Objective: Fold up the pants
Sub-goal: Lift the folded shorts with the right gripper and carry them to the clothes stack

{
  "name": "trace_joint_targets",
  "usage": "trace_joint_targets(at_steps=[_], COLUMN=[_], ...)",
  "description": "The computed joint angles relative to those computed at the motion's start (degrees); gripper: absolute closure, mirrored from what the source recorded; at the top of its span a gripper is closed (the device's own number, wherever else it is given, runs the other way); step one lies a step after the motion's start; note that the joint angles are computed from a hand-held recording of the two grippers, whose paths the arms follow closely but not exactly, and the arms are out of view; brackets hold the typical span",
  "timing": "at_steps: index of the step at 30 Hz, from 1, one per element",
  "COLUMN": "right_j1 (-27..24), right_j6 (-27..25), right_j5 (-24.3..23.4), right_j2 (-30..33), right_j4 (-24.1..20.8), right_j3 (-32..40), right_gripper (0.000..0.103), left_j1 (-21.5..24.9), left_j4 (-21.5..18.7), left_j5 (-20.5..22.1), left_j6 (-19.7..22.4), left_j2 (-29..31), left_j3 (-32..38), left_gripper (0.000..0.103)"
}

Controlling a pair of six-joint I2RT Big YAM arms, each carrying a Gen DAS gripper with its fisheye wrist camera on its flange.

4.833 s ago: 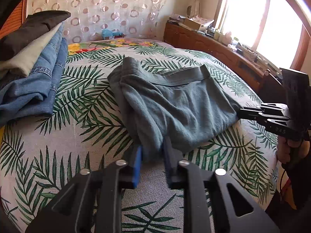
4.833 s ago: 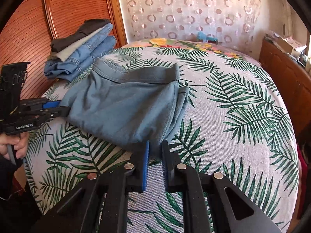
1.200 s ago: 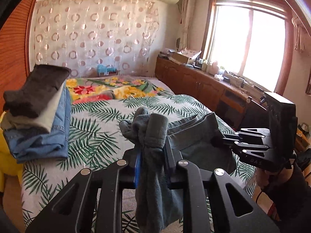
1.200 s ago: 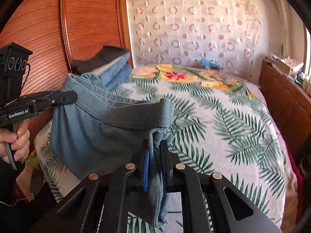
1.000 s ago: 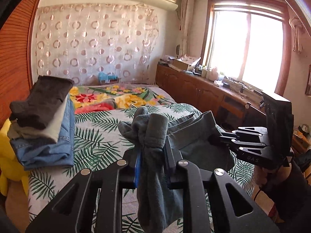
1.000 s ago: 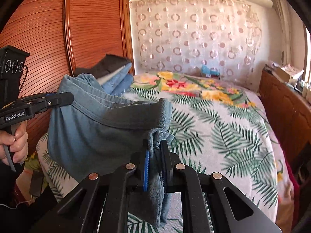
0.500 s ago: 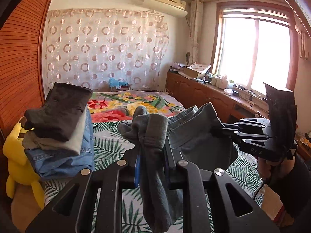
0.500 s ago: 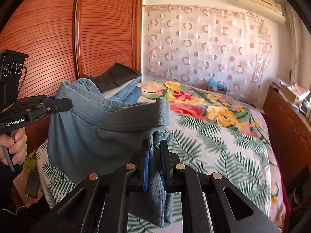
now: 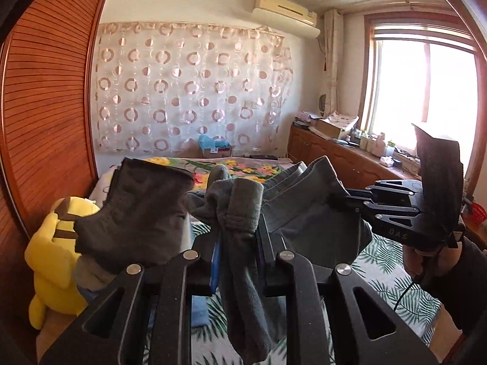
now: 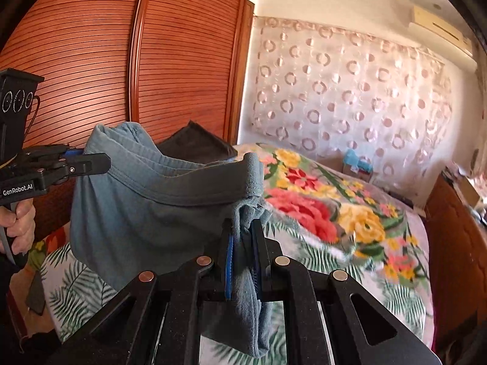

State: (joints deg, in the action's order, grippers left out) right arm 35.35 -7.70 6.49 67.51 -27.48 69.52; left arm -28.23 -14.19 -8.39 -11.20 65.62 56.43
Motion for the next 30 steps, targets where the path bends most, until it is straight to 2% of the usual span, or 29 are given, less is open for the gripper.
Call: trace_joint_targets(at_steps=[5,12,19,24,30], right_j1=[-2.6,-4.8,-7.0,-7.4,-6.2], right_j6=[-2.2,-3.7,-4.0,-4.9,-8.4], right_j5=[-4.0,-7.8,-13.3,-15.2,-15.8], right_j2=[4.6,9.7,14.1,19.4,26.0], right_j4=[2.3,4.8,7.3,7.5,6.9], right_j3=[3.4,7.1,10.7,16.8,23.6], right_gripper=[0.093,0.093,0.093,0.093,0.093], left_j1=[3.4,5.2,7.2,7.9,8.8], left_j4=[0.4,1.2,5.0,6.9,7.9], left_j5=[1.2,0.6,-0.4,-2.6,-6.1], left_j6=[0.2,0.6,-1.9,-3.5,-6.5], left_j2=[2.1,3.2,2.7,1.6,1.7], left_j3=[1.9,2.8,1.5,0.1,-1.9], left_gripper=[0.083,0.083,0.083,0.083,0.083])
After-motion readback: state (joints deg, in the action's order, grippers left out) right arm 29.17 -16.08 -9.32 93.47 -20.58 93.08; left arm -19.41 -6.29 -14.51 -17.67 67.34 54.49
